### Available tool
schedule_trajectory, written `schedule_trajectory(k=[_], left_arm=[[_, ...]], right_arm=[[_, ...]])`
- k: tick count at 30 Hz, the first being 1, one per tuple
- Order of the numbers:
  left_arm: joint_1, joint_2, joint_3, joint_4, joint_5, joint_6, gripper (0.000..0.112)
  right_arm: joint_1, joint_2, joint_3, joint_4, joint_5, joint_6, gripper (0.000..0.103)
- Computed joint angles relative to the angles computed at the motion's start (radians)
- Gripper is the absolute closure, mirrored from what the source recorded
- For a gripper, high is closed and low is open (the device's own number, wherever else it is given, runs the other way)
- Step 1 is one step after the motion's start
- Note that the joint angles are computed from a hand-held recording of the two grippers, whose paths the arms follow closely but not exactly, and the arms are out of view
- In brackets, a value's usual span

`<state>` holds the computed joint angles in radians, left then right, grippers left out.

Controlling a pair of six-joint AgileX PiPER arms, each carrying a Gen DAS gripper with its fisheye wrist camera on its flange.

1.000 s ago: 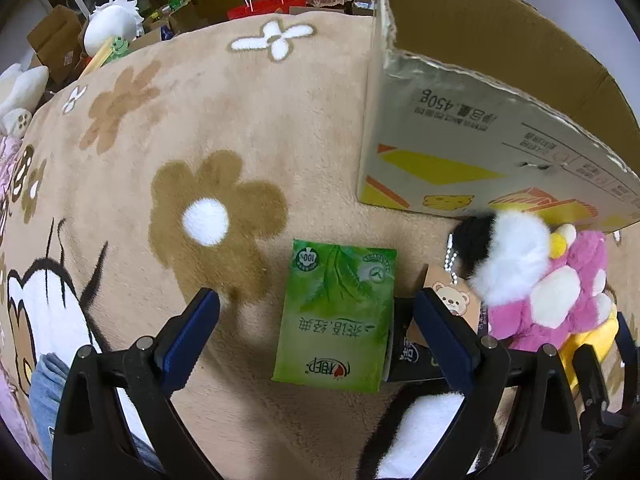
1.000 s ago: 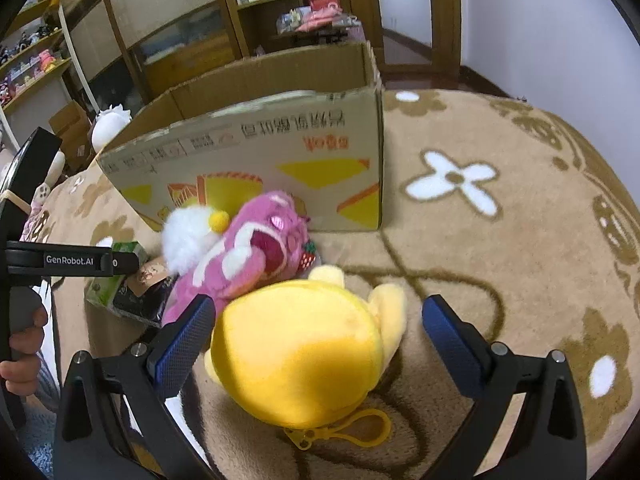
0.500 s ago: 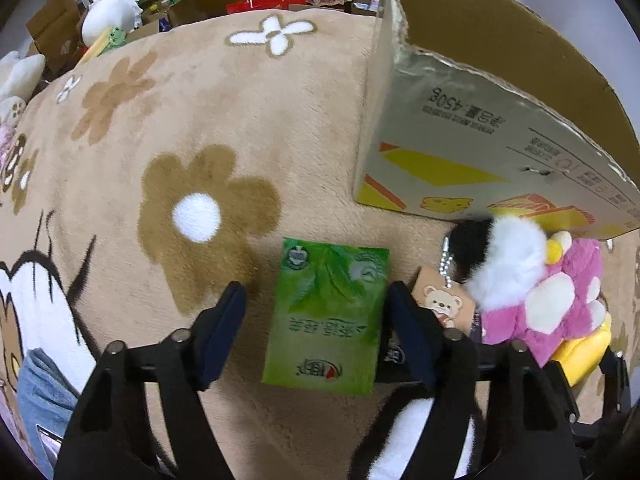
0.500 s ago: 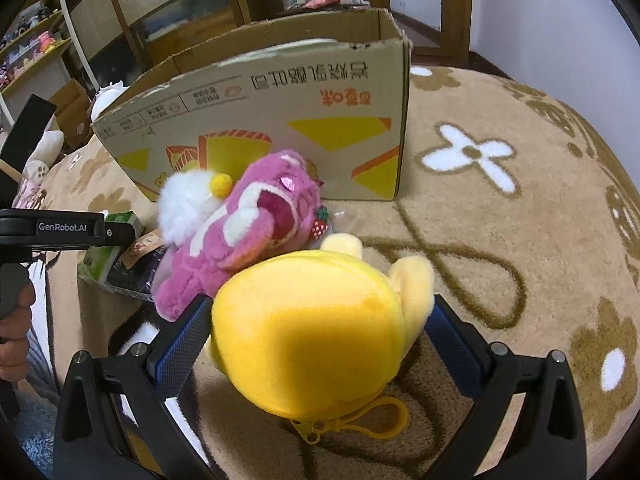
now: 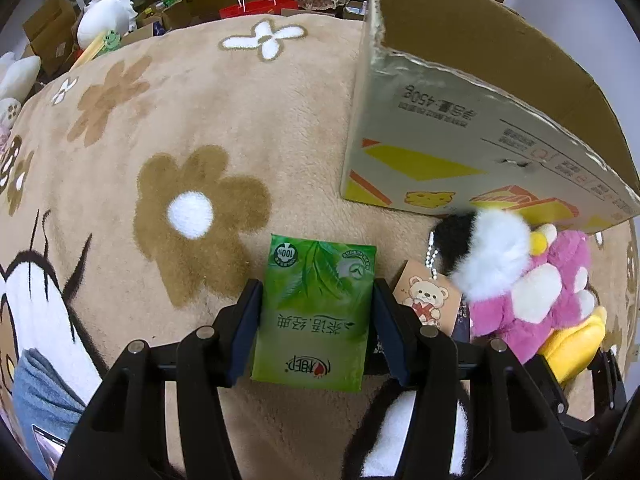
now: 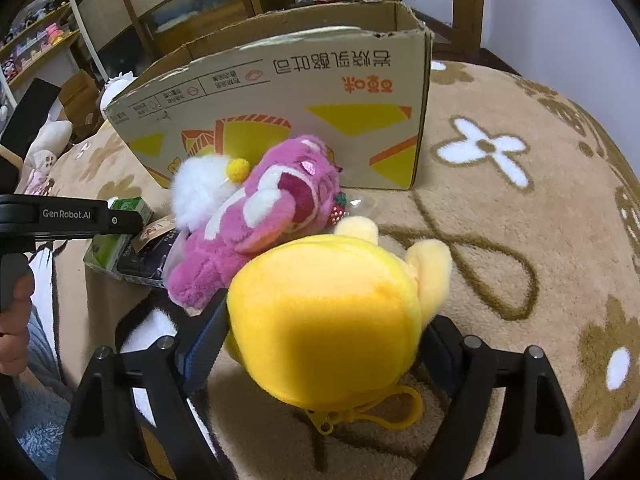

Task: Organize soft objects
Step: 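Close the left tool on the green tissue pack while the right tool grips the yellow plush, then lift the tissue pack and yellow plush over the box with both tools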

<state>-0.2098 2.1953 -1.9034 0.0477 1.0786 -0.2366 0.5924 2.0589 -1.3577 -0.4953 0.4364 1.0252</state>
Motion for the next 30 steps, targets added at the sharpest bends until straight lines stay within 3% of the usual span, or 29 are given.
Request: schedule_trajectory(k=[8,15,21,30], left_arm=[[-0.033,-0.074,0.090,0.053,-0.056,-0.011,0.059],[-0.054,-0.177,0.200,0.101,-0.142,-0.038,0.059],[-0.069,-0.269,0.294,0.147,-0.246,-0.073,0.059],[-0.075,-0.384,0.409,0.172,-0.431,-0.099,0.059]], right_arm=[[0.002,-0.058,0.064,-0.185,-0.005,0.226,0.016],[0.017,-0.125,0.130,-0.436,-0.013,0.485,0.017],[0.046,-0.176,0.168,-0.642,0.010,0.666,0.018],[0.058,-0.230,0.184,-0.816,0.038,0.798,0.018]])
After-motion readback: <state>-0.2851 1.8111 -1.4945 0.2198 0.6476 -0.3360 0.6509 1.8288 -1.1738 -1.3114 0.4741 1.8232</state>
